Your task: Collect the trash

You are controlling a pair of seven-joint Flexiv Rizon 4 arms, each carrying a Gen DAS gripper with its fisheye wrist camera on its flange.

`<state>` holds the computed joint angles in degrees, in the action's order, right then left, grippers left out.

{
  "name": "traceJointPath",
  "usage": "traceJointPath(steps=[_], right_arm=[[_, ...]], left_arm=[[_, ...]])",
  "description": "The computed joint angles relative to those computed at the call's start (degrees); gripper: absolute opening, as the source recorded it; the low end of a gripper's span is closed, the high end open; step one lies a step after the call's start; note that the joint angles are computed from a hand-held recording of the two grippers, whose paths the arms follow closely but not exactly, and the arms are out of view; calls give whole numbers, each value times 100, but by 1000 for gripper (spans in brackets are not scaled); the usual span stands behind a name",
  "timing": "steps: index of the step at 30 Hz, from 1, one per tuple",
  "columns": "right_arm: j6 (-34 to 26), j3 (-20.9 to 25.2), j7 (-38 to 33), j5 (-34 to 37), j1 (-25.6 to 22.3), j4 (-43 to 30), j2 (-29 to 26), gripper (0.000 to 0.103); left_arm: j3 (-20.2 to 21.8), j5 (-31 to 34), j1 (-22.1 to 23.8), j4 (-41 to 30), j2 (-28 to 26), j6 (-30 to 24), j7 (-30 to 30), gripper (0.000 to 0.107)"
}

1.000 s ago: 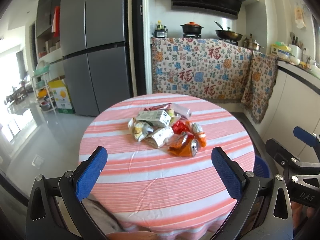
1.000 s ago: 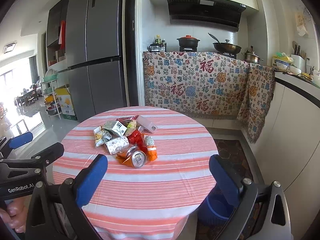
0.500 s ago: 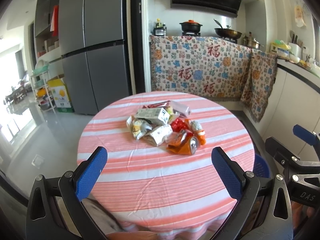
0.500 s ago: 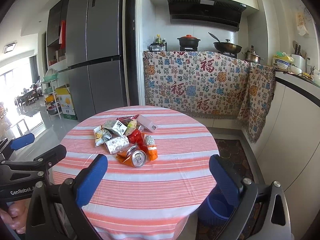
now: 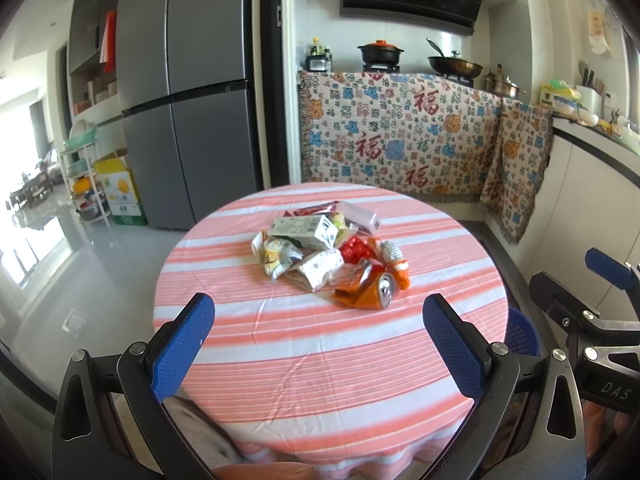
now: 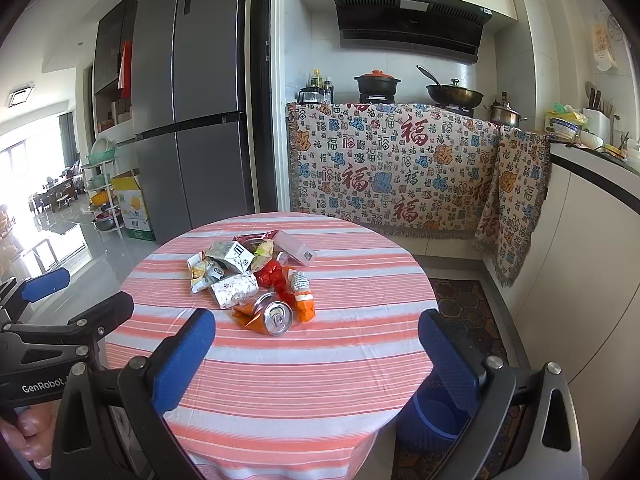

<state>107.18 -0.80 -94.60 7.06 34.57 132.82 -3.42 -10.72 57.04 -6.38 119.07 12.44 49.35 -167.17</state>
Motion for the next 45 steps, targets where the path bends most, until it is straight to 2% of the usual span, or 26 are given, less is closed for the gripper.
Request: traceJointPath(steps=[4,7,16,21,24,28,33,38,45], right_arm=[[11,14,4,-7,-13,5,-4,103],[-4,-129,-76,99,158,8,18,103],[6,-47,-34,58,72,12,6,103],[8,-134,-98,133,182,14,18,103],[44,30,-42,65,-5,18,-8,103],[27,-52,-124,165,106,12,0,103],[53,53,-63,105,-19,10,-36,103],[67,39,-83,139,4,9,-36,103],[100,229,-13,57,-219,0,-98,103]], left_arm=[[1,7,-3,3,-2,0,-5,103],[5,8,-5,4,-3,8,-6,103],[5,6,-11,-2,-4,-2,-5,103],[0,10,-18,0,-9,-7,-12,103],[1,11,-21,1,-11,-9,-14,103],[6,7,-25,5,-10,-8,-12,103],[-50,60,-91,-20,-89,-77,-122,103],[66,-42,-115,43,-122,60,-130,103],[159,-231,-50,39,-195,91,33,103]])
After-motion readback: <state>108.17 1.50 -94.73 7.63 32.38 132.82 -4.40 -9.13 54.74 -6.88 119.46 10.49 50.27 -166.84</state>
